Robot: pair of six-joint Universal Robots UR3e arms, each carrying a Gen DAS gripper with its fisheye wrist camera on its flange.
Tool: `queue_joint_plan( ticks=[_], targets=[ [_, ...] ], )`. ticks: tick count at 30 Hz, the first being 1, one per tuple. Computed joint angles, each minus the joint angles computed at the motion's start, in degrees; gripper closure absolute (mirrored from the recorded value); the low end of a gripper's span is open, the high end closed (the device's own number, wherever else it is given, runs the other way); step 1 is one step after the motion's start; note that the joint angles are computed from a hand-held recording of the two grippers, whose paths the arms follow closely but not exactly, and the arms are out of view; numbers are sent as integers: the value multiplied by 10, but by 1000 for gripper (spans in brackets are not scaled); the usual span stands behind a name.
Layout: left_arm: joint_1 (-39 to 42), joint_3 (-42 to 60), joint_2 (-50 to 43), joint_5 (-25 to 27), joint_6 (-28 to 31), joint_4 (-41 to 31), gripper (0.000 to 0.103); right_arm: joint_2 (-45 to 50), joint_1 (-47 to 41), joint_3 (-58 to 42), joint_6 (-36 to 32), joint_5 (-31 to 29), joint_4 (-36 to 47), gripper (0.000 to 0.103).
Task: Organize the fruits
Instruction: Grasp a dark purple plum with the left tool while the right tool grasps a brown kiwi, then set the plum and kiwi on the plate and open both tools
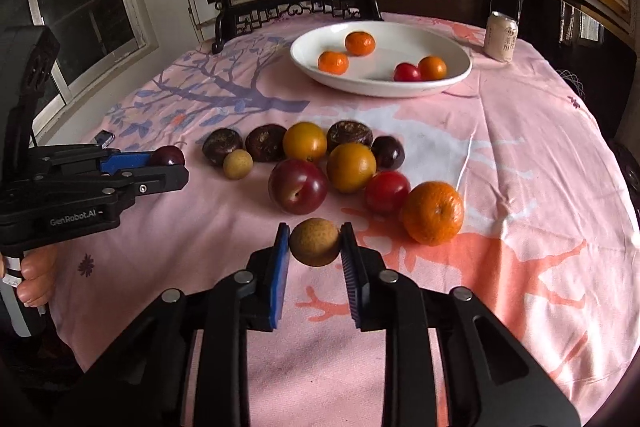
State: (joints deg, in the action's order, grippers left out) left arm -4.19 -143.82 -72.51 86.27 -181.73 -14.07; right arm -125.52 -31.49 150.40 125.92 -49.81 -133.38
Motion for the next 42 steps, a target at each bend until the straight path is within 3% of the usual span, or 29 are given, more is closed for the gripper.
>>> queue_joint_plan(
  ticks=[3, 5, 8, 11, 14, 20, 26, 27, 28, 29, 30, 32, 37, 39, 42],
  targets=[
    [7, 54, -3, -12, 11, -27, 72, -70, -64, -35, -44, 73, 103, 77],
    [-7, 95, -36, 9, 9, -7, 72, -66, -77, -49, -25, 105, 69, 77],
    [-28, 170, -105, 36, 7, 16, 72, 13, -55, -50, 69, 127, -129, 77],
    [-35, 255, -187, 50, -3, 22, 72, 161, 11, -86, 172, 87, -338, 77],
    [-43, 351, -278, 78, -11, 8, 72, 289, 76, -151, 221, 37, -426, 77],
    [-38, 553, -448, 123, -39, -88, 72, 495, 203, -343, 259, -94, -388, 77],
    [-23, 668, -538, 114, -71, -154, 71, 596, 259, -467, 282, -160, -328, 77],
    [-22, 683, -548, 109, -72, -164, 69, 606, 264, -479, 288, -167, -326, 75],
    [-24, 691, -555, 119, -78, -165, 56, 612, 267, -489, 289, -171, -316, 72],
    [-27, 691, -558, 131, -86, -155, 37, 615, 270, -494, 289, -177, -311, 71],
    [-28, 683, -554, 133, -91, -142, 32, 616, 272, -492, 291, -183, -319, 67],
    [-24, 664, -540, 119, -91, -132, 30, 611, 268, -479, 297, -183, -335, 59],
    [-26, 628, -509, 114, -92, -135, 28, 581, 247, -451, 298, -164, -326, 59],
    [-26, 599, -488, 111, -95, -128, 27, 562, 237, -433, 298, -157, -322, 50],
    [-30, 539, -446, 113, -92, -100, 22, 525, 216, -394, 293, -143, -323, 50]
  ],
)
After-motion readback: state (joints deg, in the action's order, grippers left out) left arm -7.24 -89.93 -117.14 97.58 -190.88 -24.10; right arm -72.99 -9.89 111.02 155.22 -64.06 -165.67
